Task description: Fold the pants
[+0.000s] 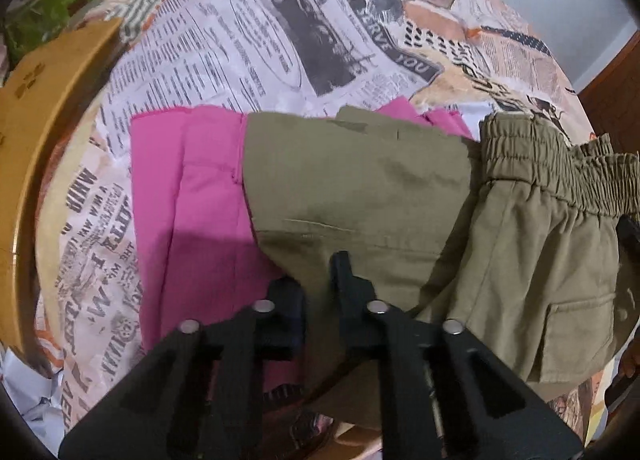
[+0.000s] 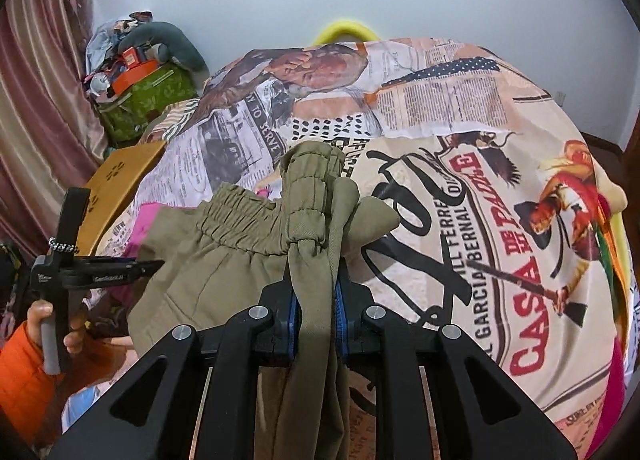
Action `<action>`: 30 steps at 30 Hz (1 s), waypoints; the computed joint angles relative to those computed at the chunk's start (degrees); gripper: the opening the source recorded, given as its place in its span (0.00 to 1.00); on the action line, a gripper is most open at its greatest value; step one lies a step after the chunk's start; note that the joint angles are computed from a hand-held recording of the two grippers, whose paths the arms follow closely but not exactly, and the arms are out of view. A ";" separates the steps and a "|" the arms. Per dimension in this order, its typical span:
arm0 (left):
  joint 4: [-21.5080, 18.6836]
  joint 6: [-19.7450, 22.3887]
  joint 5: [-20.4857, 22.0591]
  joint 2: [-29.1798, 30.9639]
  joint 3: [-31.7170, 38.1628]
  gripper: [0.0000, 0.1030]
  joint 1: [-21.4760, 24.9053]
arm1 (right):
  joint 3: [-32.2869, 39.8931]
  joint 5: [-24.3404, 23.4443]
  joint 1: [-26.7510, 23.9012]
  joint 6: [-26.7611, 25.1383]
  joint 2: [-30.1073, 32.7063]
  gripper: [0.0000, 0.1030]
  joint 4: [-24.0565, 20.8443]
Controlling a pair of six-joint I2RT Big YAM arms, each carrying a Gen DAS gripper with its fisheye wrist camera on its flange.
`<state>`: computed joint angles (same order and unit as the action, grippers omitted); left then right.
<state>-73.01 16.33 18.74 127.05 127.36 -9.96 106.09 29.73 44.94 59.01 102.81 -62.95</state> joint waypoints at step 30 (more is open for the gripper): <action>-0.69 1.89 -7.48 2.99 9.44 0.06 5.85 | 34.38 -4.26 -2.10 -11.25 23.12 0.15 -9.54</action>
